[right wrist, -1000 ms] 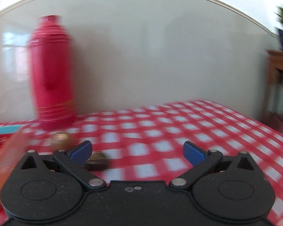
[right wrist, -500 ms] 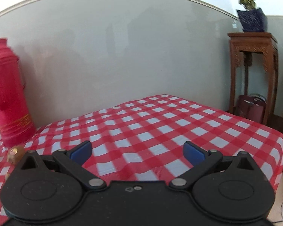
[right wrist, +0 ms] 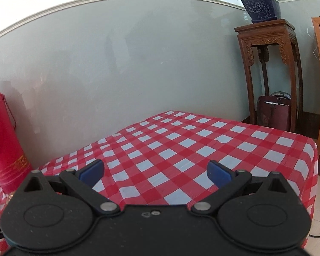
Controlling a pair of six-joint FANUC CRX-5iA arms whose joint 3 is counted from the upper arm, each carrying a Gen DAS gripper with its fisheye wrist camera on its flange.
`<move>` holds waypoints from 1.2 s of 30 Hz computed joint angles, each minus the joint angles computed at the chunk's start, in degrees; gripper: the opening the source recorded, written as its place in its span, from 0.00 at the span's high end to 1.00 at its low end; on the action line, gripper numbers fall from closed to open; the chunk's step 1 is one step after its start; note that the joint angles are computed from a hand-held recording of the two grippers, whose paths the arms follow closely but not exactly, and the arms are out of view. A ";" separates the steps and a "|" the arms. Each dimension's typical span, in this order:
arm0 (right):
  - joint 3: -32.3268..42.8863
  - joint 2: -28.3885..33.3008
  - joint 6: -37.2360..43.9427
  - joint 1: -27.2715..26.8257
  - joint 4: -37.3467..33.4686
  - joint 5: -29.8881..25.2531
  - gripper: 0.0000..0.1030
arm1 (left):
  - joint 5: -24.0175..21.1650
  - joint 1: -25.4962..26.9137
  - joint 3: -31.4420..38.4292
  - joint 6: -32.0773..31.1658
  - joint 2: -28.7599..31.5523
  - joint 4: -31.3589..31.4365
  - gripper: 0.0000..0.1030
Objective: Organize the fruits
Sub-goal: 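Reach the left gripper to the small tan round fruit and close, then carry the tan fruit into the box and open the left gripper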
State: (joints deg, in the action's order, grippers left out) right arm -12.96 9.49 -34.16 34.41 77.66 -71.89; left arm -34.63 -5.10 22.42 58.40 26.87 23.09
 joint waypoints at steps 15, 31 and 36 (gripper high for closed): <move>0.60 1.55 -0.28 0.62 2.47 -4.75 0.06 | 2.69 -0.25 -2.55 -2.41 -0.60 4.07 0.69; 3.79 4.33 4.21 1.15 3.02 -0.64 0.06 | 10.05 5.71 -9.12 -0.50 -7.25 3.05 0.69; 4.72 5.35 6.17 1.37 3.43 0.62 0.06 | 12.46 7.63 -9.83 6.40 -8.36 -0.49 0.69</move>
State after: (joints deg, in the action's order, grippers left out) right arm -8.24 14.84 -27.99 35.78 81.08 -71.27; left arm -22.17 2.53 12.58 64.80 18.51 22.61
